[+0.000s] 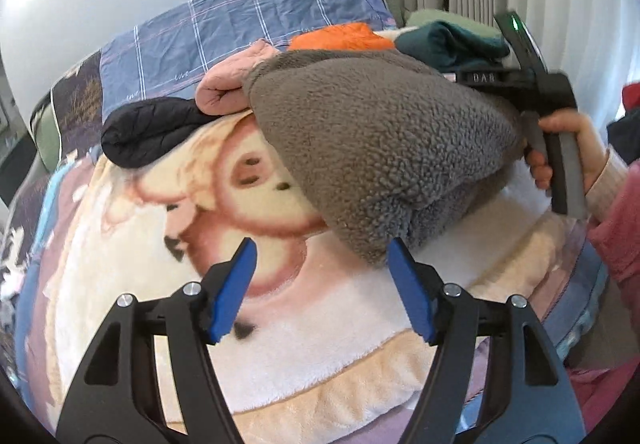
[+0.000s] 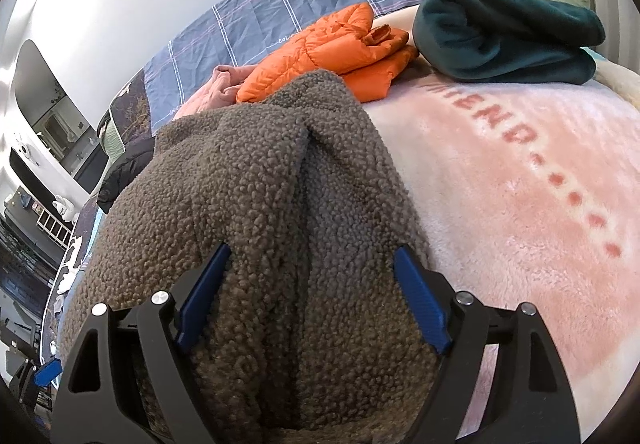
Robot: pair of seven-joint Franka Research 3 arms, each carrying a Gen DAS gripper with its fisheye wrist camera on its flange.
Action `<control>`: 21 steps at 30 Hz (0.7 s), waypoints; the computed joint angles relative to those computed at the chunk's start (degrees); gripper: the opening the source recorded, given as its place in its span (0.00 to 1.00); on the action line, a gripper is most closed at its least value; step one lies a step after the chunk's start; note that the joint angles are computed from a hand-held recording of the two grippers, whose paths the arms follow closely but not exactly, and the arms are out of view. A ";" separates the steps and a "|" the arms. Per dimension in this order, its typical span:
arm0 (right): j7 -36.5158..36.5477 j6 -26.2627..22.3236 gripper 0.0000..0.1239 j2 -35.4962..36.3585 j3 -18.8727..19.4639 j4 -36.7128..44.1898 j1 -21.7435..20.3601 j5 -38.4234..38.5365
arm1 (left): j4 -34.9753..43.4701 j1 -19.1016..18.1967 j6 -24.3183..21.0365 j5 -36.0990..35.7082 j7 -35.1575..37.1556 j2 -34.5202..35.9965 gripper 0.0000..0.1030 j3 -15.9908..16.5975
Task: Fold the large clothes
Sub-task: 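Hold the brown jacket end with the left tool while the right tool opens and releases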
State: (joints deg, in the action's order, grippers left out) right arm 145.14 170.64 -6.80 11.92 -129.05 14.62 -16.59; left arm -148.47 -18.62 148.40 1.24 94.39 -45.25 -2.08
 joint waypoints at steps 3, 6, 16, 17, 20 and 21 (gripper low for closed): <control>0.00 -0.16 0.66 -0.05 -0.02 0.01 0.06 0.15 | 0.70 -1.12 0.61 -1.34 0.33 0.18 0.68 0.77; 1.00 -0.21 0.66 -0.13 0.27 -0.01 -0.28 -0.58 | 1.36 -3.50 1.66 -3.19 1.64 0.33 0.68 1.54; 7.72 -1.32 0.67 -0.41 1.52 0.32 -1.65 -6.69 | 6.01 -6.53 6.84 -5.10 5.55 7.07 0.68 1.71; 7.91 -1.88 0.67 -0.46 1.47 0.49 -1.48 -6.88 | 7.16 -7.61 7.32 -6.69 6.19 8.44 0.66 2.95; 8.79 -4.22 0.69 -0.56 1.40 1.28 -1.08 -7.86 | 13.71 -11.81 8.28 -13.86 9.32 15.33 0.56 6.57; 9.17 -4.94 0.70 -0.63 1.35 1.47 -0.92 -8.25 | 16.10 -10.76 8.26 -13.89 9.32 18.40 0.56 5.53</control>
State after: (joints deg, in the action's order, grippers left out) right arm 154.31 165.70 -7.43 13.27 -127.58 13.70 -24.84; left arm -132.37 -29.39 156.65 -12.65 103.71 -26.85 3.45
